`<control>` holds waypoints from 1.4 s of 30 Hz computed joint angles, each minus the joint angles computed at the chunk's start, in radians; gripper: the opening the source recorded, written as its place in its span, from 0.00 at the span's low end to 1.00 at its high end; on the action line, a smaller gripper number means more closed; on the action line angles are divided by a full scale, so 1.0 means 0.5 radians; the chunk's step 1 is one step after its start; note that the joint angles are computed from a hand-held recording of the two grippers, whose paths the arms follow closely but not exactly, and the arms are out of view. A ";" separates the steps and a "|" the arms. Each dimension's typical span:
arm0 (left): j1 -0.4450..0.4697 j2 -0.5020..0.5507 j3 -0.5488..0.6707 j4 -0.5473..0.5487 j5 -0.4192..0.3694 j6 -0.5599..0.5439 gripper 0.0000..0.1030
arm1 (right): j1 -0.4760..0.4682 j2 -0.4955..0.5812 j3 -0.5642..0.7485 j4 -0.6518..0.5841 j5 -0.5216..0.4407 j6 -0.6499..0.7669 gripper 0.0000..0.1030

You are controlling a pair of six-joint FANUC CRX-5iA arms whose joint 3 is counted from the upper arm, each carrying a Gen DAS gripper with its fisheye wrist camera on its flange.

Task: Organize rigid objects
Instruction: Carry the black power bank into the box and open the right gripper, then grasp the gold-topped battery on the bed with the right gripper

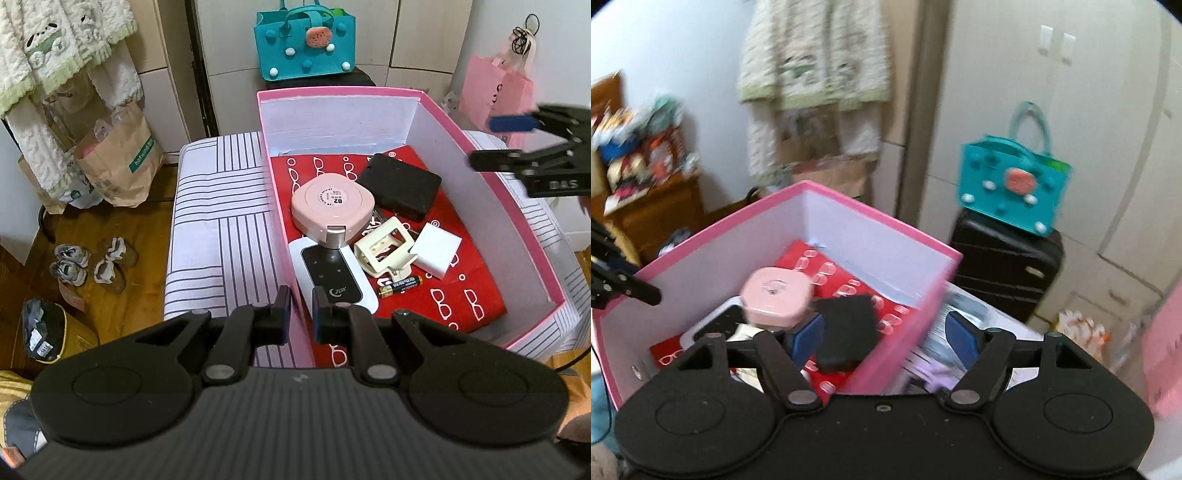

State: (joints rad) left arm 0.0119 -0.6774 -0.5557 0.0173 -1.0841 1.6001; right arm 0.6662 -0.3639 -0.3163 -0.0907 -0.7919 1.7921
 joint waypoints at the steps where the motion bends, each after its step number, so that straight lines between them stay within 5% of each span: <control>1: 0.001 -0.003 0.000 -0.005 0.006 0.009 0.10 | -0.072 -0.015 0.003 -0.073 -0.009 0.031 0.75; 9: -0.095 0.063 0.058 -0.134 0.021 0.169 0.07 | -0.649 -0.001 0.066 -0.793 -0.197 0.567 0.74; 11: -0.123 0.089 0.075 -0.170 0.017 0.215 0.07 | -0.727 -0.008 0.029 -0.908 -0.201 0.714 0.65; 13: -0.126 0.109 0.086 -0.178 0.010 0.233 0.07 | -0.708 -0.007 -0.001 -0.869 -0.221 0.740 0.50; 23: -0.120 0.078 0.080 -0.179 0.036 0.241 0.06 | -0.645 0.016 -0.029 -0.976 -0.537 0.904 0.47; 30: -0.228 0.113 0.130 -0.326 0.017 0.300 0.05 | -0.370 0.000 -0.160 -0.656 -0.330 0.604 0.46; 32: -0.227 0.112 0.131 -0.323 0.011 0.285 0.05 | -0.305 -0.021 -0.192 -0.570 -0.278 0.563 0.42; 34: -0.247 0.115 0.135 -0.335 0.008 0.293 0.05 | -0.332 0.005 -0.159 -0.620 -0.334 0.632 0.18; 36: -0.281 0.115 0.142 -0.370 0.002 0.313 0.05 | -0.328 0.026 -0.150 -0.622 -0.382 0.630 0.12; 42: -0.356 0.141 0.170 -0.454 -0.022 0.361 0.05 | -0.313 -0.021 -0.196 -0.599 -0.339 0.596 0.11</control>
State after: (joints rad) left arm -0.1662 -0.6070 -0.4707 -0.2097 -1.0950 1.7806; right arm 0.5098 -0.3743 -0.4144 -0.3900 -0.9612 2.0901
